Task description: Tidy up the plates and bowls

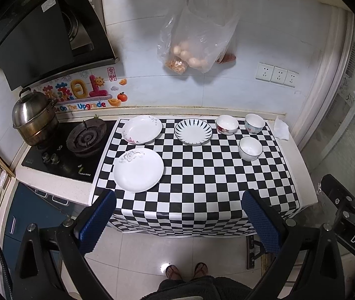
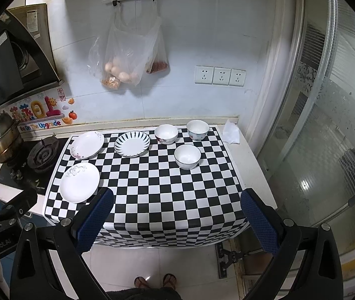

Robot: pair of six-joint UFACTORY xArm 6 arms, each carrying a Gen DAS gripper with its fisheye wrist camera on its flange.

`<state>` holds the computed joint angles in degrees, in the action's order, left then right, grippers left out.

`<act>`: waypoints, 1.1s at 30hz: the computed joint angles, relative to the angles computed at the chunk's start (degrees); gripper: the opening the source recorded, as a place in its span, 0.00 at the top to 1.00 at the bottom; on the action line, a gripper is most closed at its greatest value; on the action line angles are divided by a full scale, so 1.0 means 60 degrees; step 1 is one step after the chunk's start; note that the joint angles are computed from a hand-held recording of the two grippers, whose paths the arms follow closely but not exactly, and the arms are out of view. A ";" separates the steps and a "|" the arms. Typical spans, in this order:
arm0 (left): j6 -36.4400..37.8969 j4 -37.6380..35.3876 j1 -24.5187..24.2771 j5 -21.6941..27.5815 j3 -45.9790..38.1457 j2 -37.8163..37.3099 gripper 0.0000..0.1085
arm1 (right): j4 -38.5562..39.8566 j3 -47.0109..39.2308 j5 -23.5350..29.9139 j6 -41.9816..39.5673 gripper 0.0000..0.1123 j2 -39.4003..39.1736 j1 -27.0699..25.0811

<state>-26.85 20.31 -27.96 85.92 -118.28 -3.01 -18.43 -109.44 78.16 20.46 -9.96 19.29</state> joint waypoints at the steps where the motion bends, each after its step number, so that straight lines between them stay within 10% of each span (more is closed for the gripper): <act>1: 0.0011 0.0012 0.0012 -0.0053 0.0091 -0.0056 0.05 | 0.0023 0.0008 -0.0008 -0.0032 0.08 -0.0012 -0.0038; 29: -0.0450 0.0230 -0.0292 0.0355 -0.0377 0.0305 0.05 | 0.0369 -0.0157 -0.0133 -0.0319 0.08 0.0417 -0.0218; 33: -0.0726 0.0246 0.0313 -0.0844 0.0806 -0.0033 0.05 | 0.1029 0.0269 -0.1119 -0.0544 0.08 0.0609 -0.0700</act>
